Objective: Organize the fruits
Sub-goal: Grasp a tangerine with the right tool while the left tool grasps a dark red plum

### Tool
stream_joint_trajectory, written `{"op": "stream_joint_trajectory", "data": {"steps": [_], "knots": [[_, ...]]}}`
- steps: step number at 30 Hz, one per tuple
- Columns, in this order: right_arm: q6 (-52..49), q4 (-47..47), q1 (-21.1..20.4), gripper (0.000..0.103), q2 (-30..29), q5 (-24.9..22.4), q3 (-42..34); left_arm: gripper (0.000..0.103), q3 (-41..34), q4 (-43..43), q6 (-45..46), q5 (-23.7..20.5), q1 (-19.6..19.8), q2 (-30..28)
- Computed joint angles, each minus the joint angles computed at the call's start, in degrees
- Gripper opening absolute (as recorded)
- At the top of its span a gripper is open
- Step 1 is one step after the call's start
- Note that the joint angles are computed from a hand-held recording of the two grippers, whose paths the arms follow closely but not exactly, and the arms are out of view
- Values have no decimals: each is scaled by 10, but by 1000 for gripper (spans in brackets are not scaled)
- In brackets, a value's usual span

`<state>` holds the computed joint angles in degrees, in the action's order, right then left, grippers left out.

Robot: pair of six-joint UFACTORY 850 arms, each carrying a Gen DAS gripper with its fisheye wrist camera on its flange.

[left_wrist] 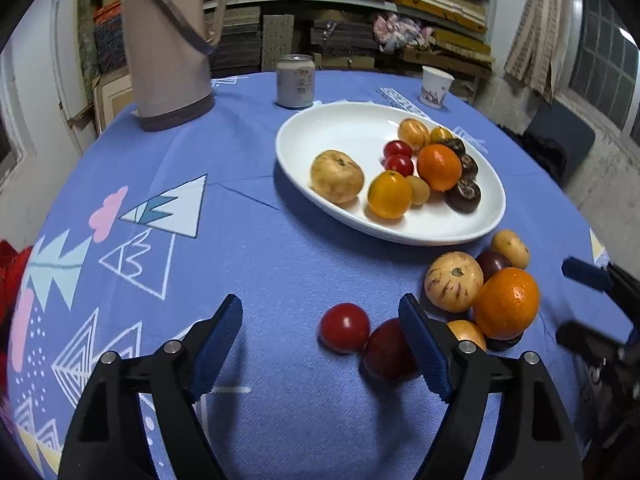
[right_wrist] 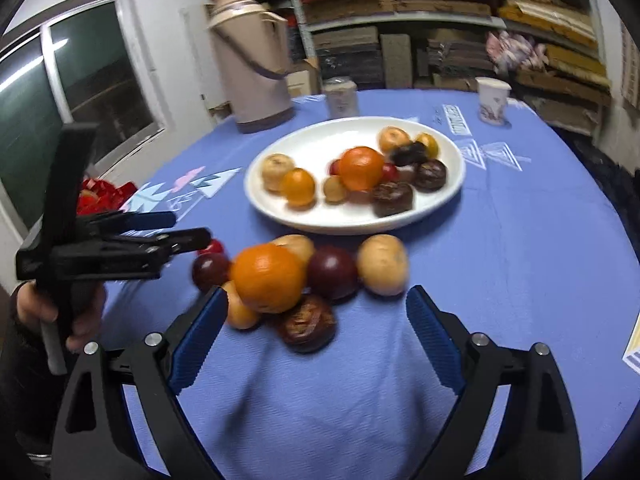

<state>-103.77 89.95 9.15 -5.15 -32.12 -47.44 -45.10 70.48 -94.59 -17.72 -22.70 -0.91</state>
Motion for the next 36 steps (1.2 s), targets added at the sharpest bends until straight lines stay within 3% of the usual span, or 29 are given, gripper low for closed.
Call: {"op": "stream_joint_trajectory", "data": {"steps": [2,4,11,14,19,21,25,31,34,36], "knots": [[-61,46,23,70,18,38,17,83,5,9,-15,0,5,1],[-57,33,39,65,18,47,17,83,3,-34,21,-20,6,-5],[-72,55,86,64,1,98,5,83,32,-18,-11,10,24,25],[-29,35,96,47,-15,128,-10,83,43,-20,-19,32,34,31],[24,19,76,46,-25,96,-19,83,51,8,-49,56,41,33],[37,6,58,46,-24,63,-16,83,53,16,-59,59,40,36],[28,7,24,46,-11,23,0,83,50,15,-50,47,23,40],[24,-2,-25,46,10,-19,27,84,24,-144,87,54,11,24],[18,-1,-39,46,10,-27,34,86,1,-159,92,3,-9,7],[18,0,-45,46,5,-30,36,86,-7,-170,94,-5,-15,-1]]}}
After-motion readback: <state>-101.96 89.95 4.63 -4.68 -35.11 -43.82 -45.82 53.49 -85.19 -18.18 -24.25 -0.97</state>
